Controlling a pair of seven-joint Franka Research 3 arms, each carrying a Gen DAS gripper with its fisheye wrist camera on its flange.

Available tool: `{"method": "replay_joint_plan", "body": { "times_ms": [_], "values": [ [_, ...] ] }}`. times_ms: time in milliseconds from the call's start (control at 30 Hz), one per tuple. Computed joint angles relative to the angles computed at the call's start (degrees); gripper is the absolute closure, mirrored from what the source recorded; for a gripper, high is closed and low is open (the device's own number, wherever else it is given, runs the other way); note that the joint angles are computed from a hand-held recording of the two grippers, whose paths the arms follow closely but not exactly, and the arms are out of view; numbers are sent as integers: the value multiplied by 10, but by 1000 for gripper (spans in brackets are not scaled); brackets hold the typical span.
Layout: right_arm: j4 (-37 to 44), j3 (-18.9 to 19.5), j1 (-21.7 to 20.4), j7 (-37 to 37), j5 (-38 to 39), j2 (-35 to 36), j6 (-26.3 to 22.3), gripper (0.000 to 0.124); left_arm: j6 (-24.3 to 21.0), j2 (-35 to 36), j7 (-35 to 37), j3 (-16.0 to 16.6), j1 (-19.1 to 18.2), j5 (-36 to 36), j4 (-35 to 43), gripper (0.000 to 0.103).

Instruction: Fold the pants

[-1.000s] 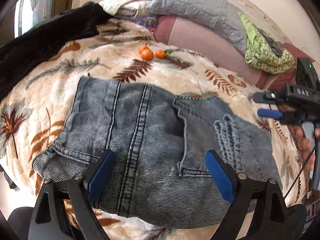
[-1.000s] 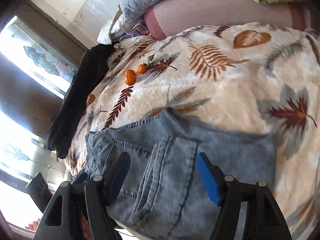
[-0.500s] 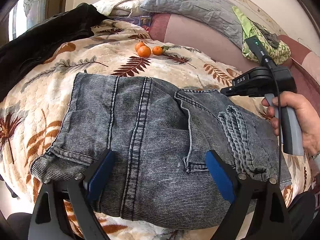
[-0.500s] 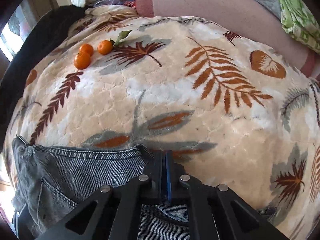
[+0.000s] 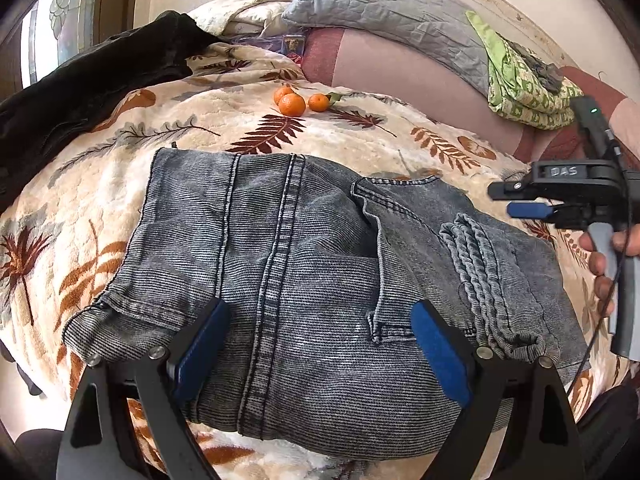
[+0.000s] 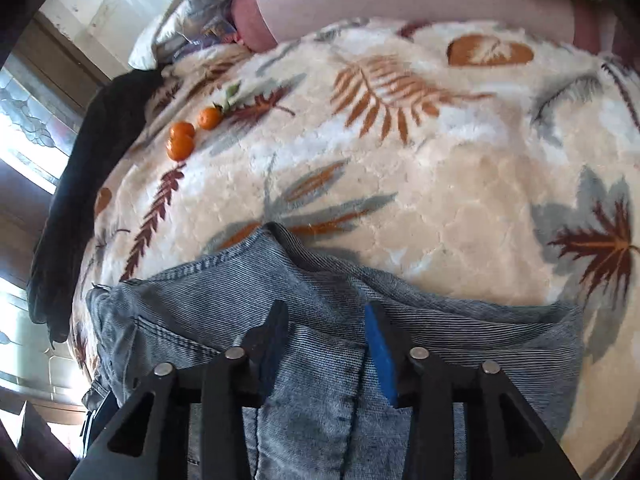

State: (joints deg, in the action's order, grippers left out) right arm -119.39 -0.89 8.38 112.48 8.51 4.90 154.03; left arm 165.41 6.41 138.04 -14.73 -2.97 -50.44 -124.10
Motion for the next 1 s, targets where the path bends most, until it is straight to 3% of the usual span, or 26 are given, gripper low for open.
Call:
{"method": "replay_joint_plan", "body": {
  "times_ms": [133,267,367,433,500,700,1000],
  "values": [
    [-93,9,5,57,-85,-95,57,48,0,1,-9,1,-1,6,1,11],
    [-179,25,10,39,-31,-160,85,48,-3,0,-9,0,1,0,2,11],
    [-193,39,6,31,-19,-148,60,46,-1,1,-12,1,1,4,1,11],
    [-182,55,-11,70,-80,-118,20,45,-1,1,-11,0,1,5,1,11],
    [-189,75,-25,152,-184,-127,31,43,-4,-1,2,-1,4,-6,0,11],
    [-190,103,-54,314,-359,-158,14,43,25,1,-14,0,-7,20,-8,11],
    [-215,99,-61,385,-429,-185,16,43,71,4,-27,-18,-1,45,-20,10]
  ]
}}
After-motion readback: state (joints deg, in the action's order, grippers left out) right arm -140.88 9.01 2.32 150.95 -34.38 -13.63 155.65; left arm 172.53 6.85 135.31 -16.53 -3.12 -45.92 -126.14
